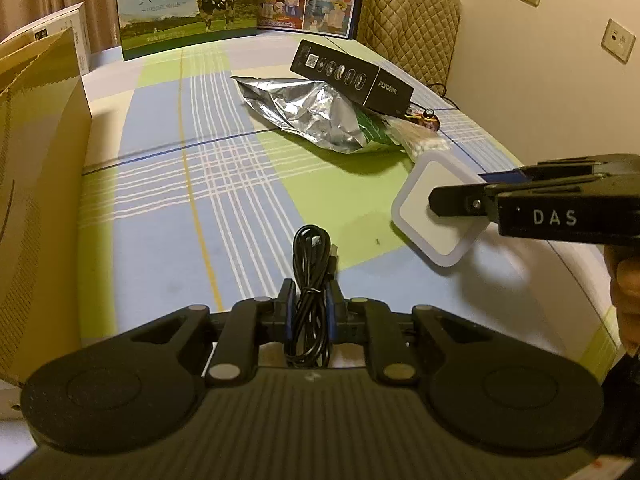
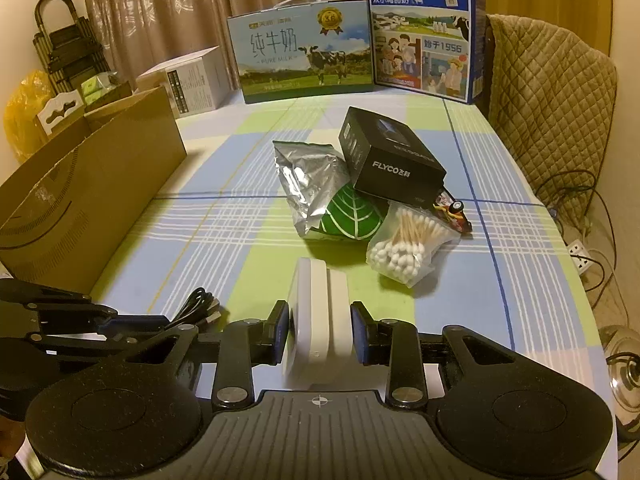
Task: Organize objects
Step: 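Grasp the black cable with the left gripper while the right holds the adapter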
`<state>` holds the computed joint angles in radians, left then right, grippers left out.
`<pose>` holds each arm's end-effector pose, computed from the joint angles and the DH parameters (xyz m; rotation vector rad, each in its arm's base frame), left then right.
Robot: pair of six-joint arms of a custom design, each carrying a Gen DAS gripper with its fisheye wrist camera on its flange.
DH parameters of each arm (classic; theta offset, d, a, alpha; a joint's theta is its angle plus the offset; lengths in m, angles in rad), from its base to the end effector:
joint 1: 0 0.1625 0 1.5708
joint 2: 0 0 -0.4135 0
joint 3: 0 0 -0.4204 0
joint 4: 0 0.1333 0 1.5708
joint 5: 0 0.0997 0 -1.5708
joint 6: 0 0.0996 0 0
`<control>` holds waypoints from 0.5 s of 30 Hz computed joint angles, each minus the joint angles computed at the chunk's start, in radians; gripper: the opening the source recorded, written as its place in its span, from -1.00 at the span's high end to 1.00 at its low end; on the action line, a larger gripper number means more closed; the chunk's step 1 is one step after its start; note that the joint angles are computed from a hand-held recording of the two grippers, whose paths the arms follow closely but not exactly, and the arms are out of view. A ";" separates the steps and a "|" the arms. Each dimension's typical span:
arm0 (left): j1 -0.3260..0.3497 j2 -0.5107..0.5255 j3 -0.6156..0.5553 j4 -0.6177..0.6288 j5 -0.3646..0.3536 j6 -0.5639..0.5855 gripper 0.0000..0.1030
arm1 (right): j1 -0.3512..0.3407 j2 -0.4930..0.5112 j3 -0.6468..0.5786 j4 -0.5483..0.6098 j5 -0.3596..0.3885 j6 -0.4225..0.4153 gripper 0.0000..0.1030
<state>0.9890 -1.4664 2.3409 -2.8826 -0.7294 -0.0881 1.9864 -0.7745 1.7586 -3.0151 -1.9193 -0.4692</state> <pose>-0.0635 -0.4743 0.2333 0.3480 2.3378 -0.8395 0.3570 -0.5630 0.0620 1.0621 -2.5038 0.6235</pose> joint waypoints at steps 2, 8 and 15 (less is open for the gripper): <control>0.001 0.013 -0.001 -0.021 0.013 0.020 0.70 | 0.000 0.000 0.000 -0.001 0.000 0.002 0.43; 0.007 0.063 -0.018 -0.065 0.035 0.096 0.62 | 0.000 0.000 0.000 0.002 0.003 -0.001 0.43; 0.019 0.090 -0.028 -0.098 0.030 0.127 0.72 | 0.002 0.005 -0.004 0.004 0.007 0.004 0.43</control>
